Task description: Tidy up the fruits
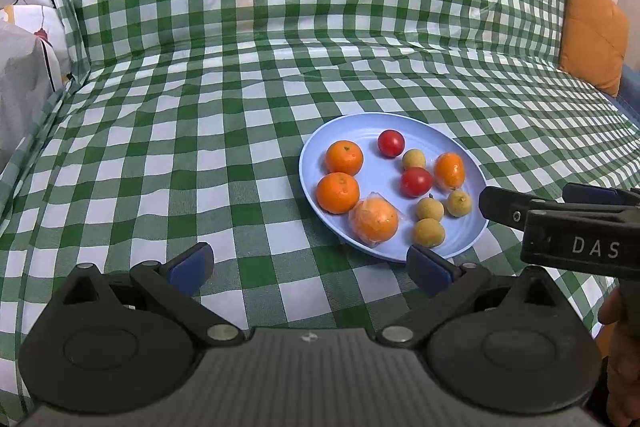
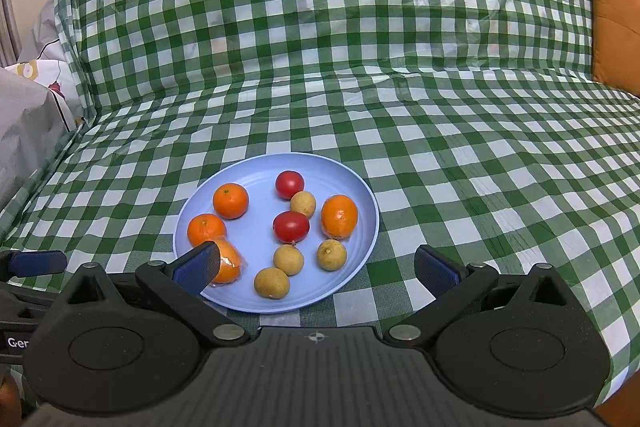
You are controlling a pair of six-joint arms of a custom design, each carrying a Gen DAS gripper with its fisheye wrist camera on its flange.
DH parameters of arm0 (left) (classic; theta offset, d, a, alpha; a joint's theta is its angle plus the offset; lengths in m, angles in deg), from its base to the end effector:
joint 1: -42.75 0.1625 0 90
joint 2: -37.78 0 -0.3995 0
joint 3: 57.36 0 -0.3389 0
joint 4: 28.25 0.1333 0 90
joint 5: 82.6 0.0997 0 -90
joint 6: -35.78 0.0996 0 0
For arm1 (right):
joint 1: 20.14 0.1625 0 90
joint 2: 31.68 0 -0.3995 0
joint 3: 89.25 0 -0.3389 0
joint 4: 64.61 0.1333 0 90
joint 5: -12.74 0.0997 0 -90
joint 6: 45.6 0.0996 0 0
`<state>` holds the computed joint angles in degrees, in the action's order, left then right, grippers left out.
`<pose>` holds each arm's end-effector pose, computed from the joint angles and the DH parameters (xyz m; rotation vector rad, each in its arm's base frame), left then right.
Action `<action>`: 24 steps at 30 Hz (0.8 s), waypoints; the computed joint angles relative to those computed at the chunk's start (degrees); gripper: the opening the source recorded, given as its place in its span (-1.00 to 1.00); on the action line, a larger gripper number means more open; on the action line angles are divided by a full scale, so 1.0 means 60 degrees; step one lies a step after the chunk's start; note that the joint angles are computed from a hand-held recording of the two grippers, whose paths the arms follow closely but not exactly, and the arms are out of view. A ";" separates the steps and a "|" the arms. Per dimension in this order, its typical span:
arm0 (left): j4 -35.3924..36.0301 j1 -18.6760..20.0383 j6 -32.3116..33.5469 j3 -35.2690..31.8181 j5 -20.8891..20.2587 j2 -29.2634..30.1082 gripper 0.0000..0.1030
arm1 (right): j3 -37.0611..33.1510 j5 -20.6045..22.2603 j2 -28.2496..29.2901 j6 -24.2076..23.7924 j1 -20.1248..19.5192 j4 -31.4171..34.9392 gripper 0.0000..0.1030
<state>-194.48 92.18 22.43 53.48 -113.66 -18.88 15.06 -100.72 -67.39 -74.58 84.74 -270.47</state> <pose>-0.1784 -0.5445 0.2113 0.2833 2.2035 -0.9492 0.2402 -0.5392 0.0914 0.7126 -2.3693 1.0071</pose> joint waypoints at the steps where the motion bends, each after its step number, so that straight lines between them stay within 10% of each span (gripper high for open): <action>1: -0.0028 -0.0003 0.0027 0.0002 -0.0007 0.0005 0.99 | -0.0002 0.0011 -0.0005 -0.0004 -0.0007 0.0005 0.99; 24: -0.0543 0.0038 0.0450 -0.0149 -0.0224 0.0232 0.99 | -0.0120 0.0061 -0.0049 -0.0123 -0.0045 0.0116 0.99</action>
<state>-197.73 92.41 25.13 52.58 -115.01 -17.49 14.34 -100.36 -67.69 -75.32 84.47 -269.77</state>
